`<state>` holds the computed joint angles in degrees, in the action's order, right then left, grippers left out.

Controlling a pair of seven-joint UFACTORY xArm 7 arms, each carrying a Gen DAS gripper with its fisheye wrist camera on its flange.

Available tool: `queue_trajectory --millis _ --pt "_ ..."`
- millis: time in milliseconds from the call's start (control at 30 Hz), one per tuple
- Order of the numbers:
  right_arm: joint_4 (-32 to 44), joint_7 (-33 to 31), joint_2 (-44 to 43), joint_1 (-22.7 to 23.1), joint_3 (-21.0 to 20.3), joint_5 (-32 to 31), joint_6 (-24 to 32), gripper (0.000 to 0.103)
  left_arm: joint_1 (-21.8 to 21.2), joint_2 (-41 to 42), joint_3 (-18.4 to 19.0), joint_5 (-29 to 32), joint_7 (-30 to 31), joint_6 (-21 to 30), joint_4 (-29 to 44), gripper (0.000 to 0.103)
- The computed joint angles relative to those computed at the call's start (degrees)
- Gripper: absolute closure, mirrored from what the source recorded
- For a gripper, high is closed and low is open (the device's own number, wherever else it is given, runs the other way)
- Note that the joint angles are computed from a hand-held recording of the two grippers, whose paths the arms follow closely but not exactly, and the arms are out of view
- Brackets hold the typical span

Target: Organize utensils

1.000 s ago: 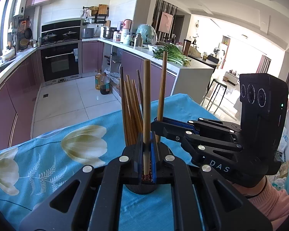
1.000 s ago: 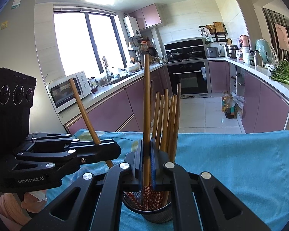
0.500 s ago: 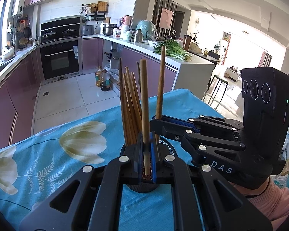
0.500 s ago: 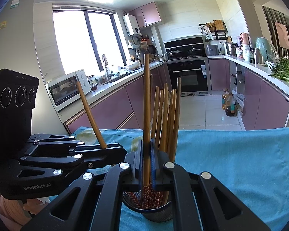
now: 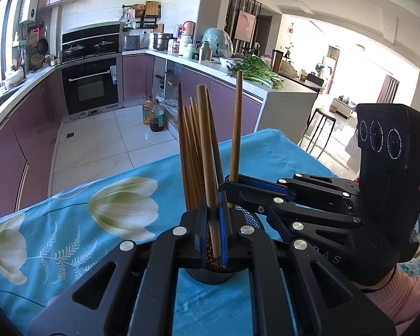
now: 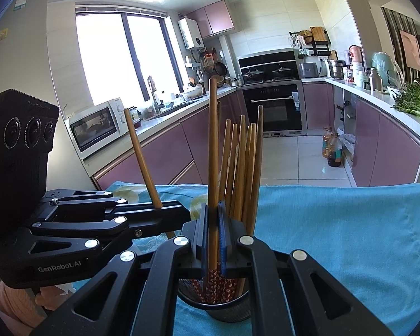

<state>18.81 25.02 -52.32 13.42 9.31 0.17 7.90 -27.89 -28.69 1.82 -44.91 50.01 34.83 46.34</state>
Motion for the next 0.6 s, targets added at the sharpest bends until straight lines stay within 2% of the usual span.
queue_trajectory --millis 400,600 --pt "0.8 -0.2 1.6 -0.3 -0.5 0.2 -0.3 0.095 0.7 3.9 -0.4 -0.7 0.2 0.4 2.4 0.095" --pt "0.4 0.1 1.5 0.1 -1.1 0.7 0.1 0.094 1.4 3.7 -0.6 -1.5 0.8 0.8 1.0 0.094"
